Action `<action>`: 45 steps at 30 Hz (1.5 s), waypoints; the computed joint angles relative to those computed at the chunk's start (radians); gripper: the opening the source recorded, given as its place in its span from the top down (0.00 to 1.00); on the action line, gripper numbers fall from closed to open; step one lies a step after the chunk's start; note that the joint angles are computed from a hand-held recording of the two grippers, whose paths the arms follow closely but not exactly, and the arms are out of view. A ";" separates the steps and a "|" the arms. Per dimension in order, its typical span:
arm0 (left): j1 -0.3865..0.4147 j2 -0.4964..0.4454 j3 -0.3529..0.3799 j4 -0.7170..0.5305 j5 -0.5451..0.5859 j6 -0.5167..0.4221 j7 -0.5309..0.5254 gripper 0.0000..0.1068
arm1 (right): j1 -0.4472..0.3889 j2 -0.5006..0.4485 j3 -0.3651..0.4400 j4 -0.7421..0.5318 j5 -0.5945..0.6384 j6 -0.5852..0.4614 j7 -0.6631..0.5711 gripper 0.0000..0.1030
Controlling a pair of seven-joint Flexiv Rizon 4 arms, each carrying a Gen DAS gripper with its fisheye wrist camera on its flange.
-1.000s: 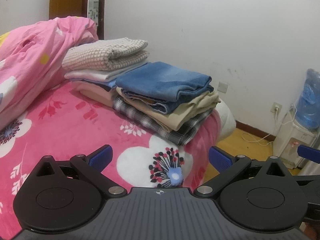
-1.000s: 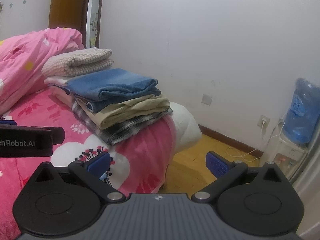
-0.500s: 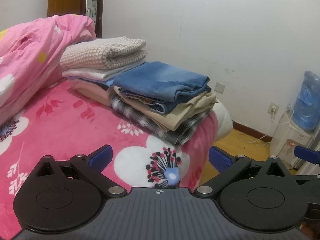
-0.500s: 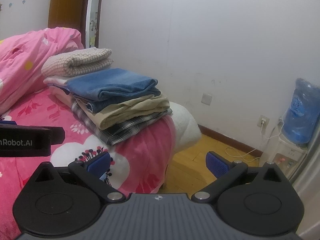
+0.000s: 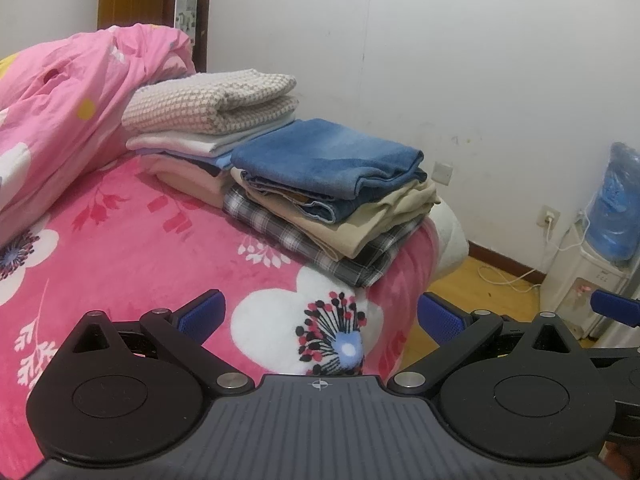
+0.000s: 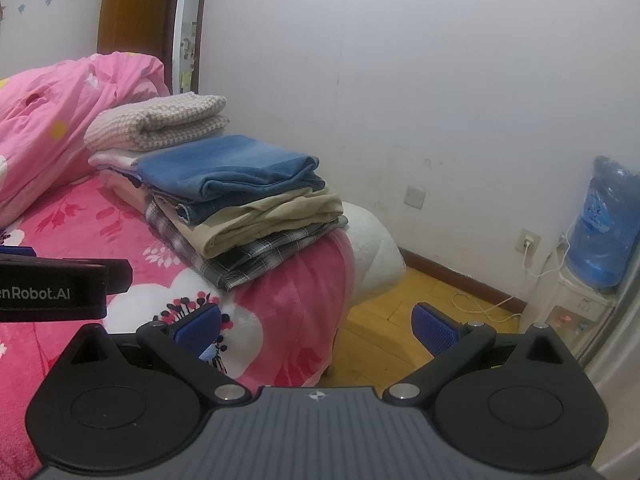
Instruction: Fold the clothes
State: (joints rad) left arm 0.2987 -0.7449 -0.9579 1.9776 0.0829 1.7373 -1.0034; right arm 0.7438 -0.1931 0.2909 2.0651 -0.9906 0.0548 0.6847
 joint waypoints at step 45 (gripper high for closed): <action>0.007 -0.008 0.002 -0.006 0.005 0.002 -0.001 0.04 | 0.003 -0.016 -0.008 -0.023 0.000 0.008 -0.021 0.00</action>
State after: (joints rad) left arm 0.3060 -0.7533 -0.9559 1.9719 0.0874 1.7394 -1.0040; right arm 0.7469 -0.2092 0.2826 2.0423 -0.9908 0.0630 0.6642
